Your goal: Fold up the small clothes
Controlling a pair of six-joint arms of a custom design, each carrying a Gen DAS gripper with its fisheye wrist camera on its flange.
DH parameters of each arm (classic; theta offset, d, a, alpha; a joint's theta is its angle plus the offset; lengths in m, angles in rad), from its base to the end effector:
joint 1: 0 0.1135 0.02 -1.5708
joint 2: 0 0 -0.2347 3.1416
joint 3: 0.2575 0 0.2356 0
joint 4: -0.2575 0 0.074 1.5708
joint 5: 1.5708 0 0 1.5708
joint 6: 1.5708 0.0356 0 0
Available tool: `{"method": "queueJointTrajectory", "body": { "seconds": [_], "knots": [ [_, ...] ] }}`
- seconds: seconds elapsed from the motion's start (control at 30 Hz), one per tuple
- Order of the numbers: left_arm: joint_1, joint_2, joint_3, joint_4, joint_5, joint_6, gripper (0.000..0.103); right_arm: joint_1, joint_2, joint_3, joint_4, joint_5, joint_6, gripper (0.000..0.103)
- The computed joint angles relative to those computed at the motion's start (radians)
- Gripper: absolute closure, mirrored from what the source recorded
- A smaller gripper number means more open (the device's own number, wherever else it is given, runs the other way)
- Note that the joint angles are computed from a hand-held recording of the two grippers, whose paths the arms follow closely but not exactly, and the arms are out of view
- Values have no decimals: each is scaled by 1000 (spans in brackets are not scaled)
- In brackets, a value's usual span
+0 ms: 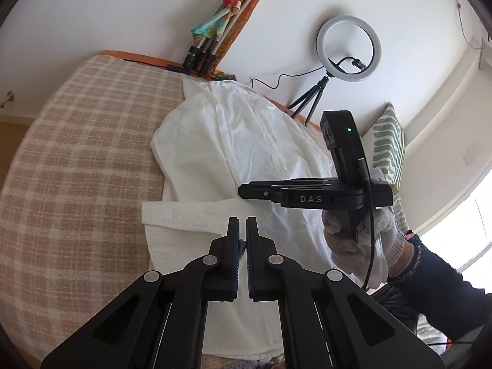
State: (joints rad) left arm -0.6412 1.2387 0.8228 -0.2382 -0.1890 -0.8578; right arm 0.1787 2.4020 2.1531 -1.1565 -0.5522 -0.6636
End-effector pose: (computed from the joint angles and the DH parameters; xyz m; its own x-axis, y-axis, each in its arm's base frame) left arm 0.2144 -0.1517 0.2319 -0.6730 -0.4248 -0.6056 -0.0627 0.8485 -0.5255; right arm 0.4357 0.0977 0.1708 -0.6191 -0.6447 -0.4484 -0.7840 0.5399 0.3062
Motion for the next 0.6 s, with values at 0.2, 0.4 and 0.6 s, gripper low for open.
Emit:
{"method": "queueJointTrajectory", "body": {
  "seconds": [0.2,0.4,0.6],
  "knots": [
    [-139,161,106,28,31,44,100,-22,-50,-58,87,57,38,73],
    [-231,223,153,14,48,40,100,-29,-204,-231,169,-43,-22,73],
    [-285,100,111,-123,-44,-50,87,33,-301,-419,322,85,-34,49]
  ]
}}
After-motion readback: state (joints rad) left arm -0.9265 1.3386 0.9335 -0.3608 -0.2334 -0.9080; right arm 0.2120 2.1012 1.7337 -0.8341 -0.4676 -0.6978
